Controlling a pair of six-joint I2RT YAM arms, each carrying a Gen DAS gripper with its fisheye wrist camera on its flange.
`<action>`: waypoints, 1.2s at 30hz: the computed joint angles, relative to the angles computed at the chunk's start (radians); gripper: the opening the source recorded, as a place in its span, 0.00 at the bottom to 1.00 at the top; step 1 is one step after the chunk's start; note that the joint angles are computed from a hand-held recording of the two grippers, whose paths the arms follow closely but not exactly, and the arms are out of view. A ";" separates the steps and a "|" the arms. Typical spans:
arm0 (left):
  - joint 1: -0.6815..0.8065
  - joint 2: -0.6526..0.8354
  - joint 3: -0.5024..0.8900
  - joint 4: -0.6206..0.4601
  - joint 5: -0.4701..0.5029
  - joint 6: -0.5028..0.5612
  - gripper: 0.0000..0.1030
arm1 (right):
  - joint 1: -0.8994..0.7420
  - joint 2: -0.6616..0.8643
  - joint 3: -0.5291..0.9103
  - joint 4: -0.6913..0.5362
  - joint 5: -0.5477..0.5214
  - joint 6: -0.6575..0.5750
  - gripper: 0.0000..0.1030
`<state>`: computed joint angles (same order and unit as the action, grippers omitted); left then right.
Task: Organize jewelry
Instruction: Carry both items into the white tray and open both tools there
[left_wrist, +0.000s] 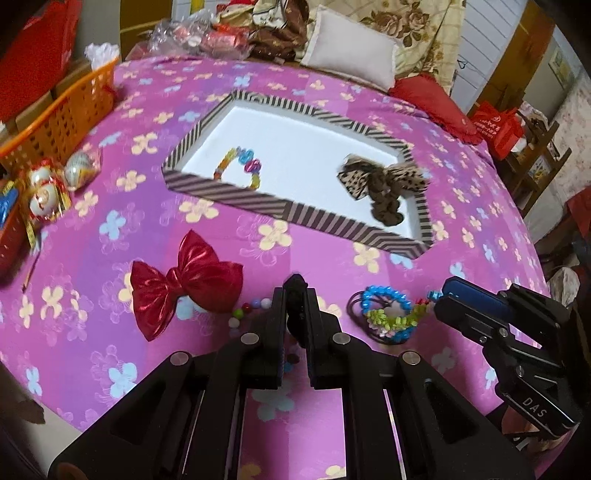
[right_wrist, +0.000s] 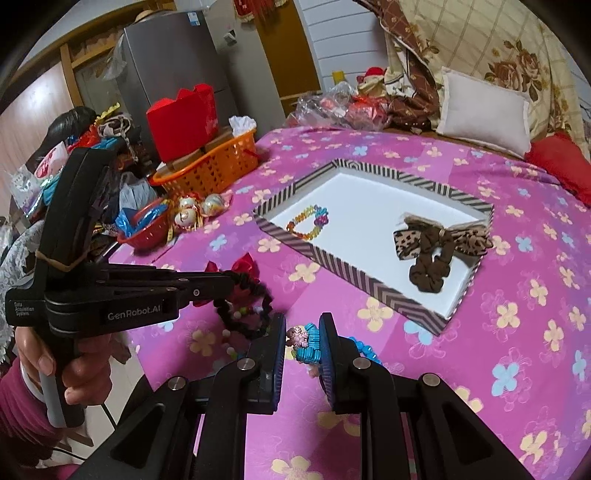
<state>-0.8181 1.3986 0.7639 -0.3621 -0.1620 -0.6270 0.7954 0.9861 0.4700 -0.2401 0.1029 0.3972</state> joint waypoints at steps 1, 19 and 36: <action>-0.009 -0.008 0.005 -0.009 -0.010 -0.001 0.07 | 0.001 -0.009 0.004 -0.009 0.004 -0.001 0.17; -0.092 -0.072 0.065 -0.119 -0.114 -0.029 0.07 | 0.054 -0.127 0.060 -0.156 0.095 0.003 0.17; -0.111 -0.007 0.145 -0.146 -0.167 -0.012 0.07 | -0.015 -0.111 0.086 -0.172 0.077 -0.046 0.17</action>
<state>-0.9290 1.3917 0.9094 -0.5078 -0.3294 -0.6389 0.7805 0.8747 0.5561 -0.4120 0.1800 0.3508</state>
